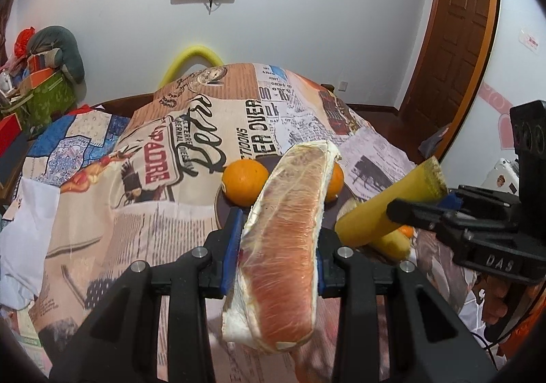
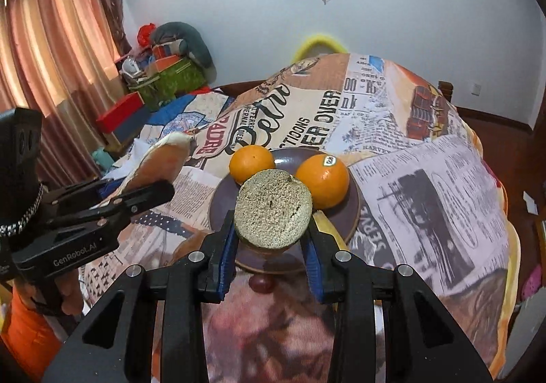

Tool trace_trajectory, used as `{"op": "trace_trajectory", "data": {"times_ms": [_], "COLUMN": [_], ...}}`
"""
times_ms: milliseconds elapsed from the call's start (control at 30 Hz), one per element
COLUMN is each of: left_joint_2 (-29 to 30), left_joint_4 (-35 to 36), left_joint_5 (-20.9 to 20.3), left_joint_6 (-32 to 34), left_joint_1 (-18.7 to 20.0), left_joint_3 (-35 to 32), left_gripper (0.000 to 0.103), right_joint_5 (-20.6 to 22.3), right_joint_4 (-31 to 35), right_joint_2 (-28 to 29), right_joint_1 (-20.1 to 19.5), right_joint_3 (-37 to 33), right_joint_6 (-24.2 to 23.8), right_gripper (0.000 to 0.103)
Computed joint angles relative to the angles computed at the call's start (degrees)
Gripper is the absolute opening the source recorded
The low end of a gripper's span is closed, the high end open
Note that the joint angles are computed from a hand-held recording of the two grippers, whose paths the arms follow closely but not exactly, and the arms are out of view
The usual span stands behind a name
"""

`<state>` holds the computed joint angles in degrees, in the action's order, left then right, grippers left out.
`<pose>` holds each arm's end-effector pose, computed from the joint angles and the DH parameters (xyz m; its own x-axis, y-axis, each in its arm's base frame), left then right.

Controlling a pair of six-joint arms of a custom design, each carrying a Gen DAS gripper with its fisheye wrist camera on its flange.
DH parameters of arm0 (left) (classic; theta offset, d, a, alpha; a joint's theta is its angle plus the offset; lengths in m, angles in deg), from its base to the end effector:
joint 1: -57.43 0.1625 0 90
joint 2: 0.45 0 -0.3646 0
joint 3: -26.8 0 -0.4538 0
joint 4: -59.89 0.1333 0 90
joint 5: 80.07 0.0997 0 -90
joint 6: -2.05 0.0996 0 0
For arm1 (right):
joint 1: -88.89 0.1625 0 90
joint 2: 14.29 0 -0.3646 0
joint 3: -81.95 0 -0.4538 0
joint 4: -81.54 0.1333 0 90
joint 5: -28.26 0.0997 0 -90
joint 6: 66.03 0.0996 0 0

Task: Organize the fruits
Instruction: 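Carry the pomelo segment and yellow stalk piece with both tools to the plate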

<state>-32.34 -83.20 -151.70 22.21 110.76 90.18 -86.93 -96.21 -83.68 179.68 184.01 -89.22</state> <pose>-0.3600 -0.7593 0.0669 -0.5882 0.7017 -0.4019 0.8075 0.5368 -0.2446 0.0997 -0.6400 0.2890 -0.8330 0.0839 0.5468 -0.3654 0.6586 -0.6578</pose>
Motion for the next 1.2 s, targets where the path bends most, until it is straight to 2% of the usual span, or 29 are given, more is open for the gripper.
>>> {"op": "trace_trajectory", "data": {"times_ms": [633, 900, 1100, 1200], "left_joint_2": [13.4, 18.3, 22.5, 24.0], "left_joint_4": [7.3, 10.0, 14.3, 15.6], "left_joint_5": [-0.4, -0.8, -1.8, -1.7], "left_joint_6": [-0.4, -0.6, -1.8, -1.9], "left_joint_1": [2.1, 2.4, 2.9, 2.8], "left_joint_3": [-18.6, -26.1, -33.3, -35.5], "left_gripper": [0.035, 0.035, 0.035, 0.035], "right_joint_5": [-0.8, 0.4, -0.8, -1.4], "right_joint_4": [14.1, 15.5, 14.4, 14.0], "right_joint_2": [8.1, 10.1, 11.5, 11.7], "right_joint_1": [-2.0, -2.4, -2.3, -2.3], "right_joint_3": [-12.7, -16.2, -17.9, -18.1], "right_joint_6": [-2.1, -2.8, -3.0, -3.2], "right_gripper": [0.033, 0.033, 0.034, 0.038]}}
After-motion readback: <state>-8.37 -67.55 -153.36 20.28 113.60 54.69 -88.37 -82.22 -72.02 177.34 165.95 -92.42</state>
